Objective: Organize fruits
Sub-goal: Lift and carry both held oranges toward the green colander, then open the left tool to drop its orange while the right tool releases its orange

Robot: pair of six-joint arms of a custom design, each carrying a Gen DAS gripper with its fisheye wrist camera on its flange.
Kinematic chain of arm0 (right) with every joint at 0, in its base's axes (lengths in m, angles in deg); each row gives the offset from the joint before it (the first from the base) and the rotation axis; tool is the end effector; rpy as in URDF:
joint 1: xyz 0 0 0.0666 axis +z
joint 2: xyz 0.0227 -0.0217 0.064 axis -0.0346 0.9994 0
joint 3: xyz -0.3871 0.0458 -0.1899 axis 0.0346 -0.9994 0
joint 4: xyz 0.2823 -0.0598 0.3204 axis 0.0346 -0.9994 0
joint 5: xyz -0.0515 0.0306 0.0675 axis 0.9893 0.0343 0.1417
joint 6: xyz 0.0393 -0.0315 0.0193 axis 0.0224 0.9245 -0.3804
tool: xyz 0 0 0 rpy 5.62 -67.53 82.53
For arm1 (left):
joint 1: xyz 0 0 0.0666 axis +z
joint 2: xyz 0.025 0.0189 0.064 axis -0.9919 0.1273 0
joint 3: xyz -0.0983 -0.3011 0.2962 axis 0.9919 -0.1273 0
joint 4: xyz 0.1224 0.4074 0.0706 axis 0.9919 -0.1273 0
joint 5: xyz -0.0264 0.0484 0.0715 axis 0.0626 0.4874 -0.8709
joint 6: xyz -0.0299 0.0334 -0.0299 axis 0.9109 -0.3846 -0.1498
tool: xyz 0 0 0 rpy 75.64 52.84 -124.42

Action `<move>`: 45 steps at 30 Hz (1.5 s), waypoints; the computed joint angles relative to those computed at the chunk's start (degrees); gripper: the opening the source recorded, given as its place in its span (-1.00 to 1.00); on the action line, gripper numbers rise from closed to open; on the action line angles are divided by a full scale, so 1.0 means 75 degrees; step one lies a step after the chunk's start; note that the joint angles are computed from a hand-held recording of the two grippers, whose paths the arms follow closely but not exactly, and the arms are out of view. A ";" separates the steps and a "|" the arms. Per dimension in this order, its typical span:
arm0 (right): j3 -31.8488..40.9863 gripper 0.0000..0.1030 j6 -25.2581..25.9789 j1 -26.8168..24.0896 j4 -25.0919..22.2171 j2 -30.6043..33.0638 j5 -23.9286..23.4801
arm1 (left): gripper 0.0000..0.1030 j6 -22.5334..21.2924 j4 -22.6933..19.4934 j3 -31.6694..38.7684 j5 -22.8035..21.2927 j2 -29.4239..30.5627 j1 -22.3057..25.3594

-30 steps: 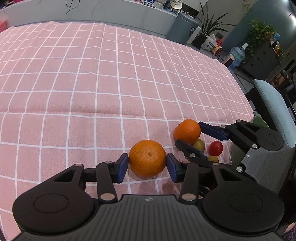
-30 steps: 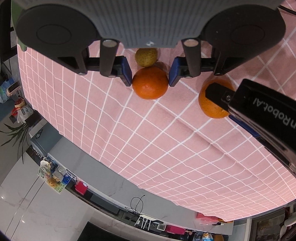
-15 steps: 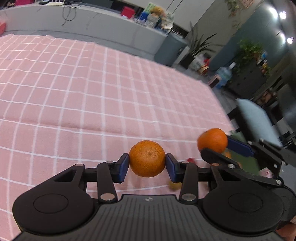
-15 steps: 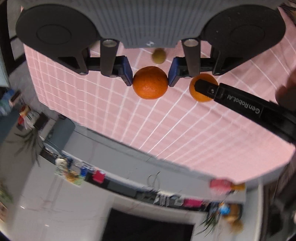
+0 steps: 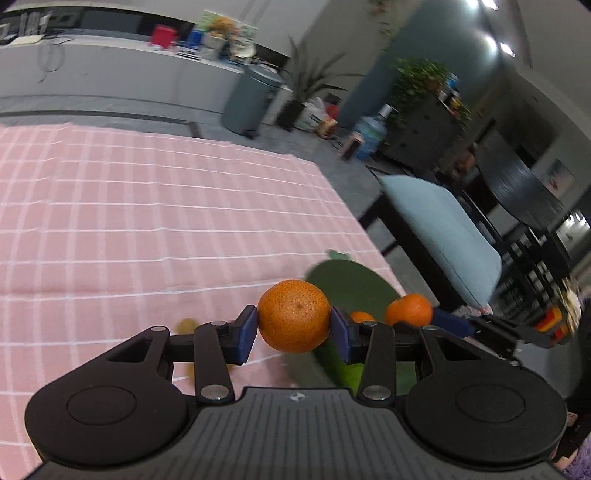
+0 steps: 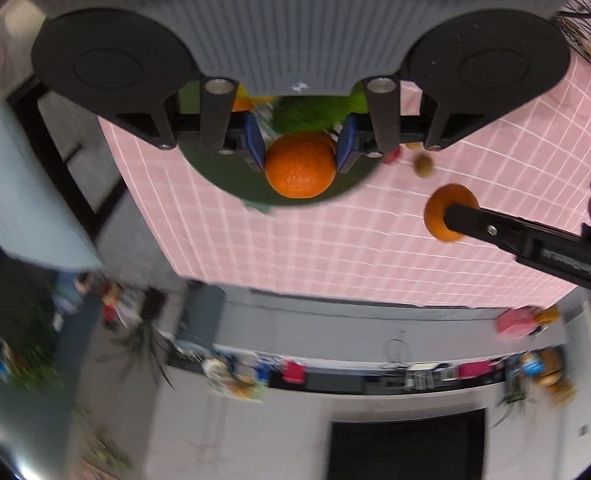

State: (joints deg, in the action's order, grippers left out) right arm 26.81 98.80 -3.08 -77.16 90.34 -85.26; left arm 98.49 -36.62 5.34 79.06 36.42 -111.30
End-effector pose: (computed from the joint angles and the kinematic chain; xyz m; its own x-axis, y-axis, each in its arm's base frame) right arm 0.3254 0.0042 0.3361 -0.5647 -0.3137 -0.7634 -0.4257 0.9031 -0.0562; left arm 0.3744 -0.2095 0.3297 -0.7622 -0.2159 -0.6103 0.1586 0.8517 -0.4994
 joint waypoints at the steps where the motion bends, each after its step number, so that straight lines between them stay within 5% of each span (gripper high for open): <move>1: 0.0032 -0.24 -0.0064 -0.0192 -0.0071 0.0073 -0.0123 | -0.06 0.0010 0.0002 0.0102 -0.0069 0.0136 -0.0143; 7: 0.0160 -0.25 0.0032 -0.0725 -0.0260 0.0465 -0.0411 | -0.06 -0.0224 -0.0412 0.0791 -0.0013 0.0815 -0.0584; 21: 0.0260 -0.25 0.0735 -0.0567 0.0098 0.1390 -0.0018 | -0.06 -0.0176 -0.0959 0.1825 -0.0144 0.2105 -0.0844; 37: 0.0264 -0.24 0.1056 -0.0375 0.0490 0.1870 0.0223 | -0.04 -0.0563 -0.1066 0.2093 -0.0079 0.2466 -0.0845; 45: 0.0344 -0.14 0.1060 -0.0335 0.0309 0.1797 0.0362 | 0.18 -0.0468 -0.1161 0.2112 -0.0384 0.2414 -0.0944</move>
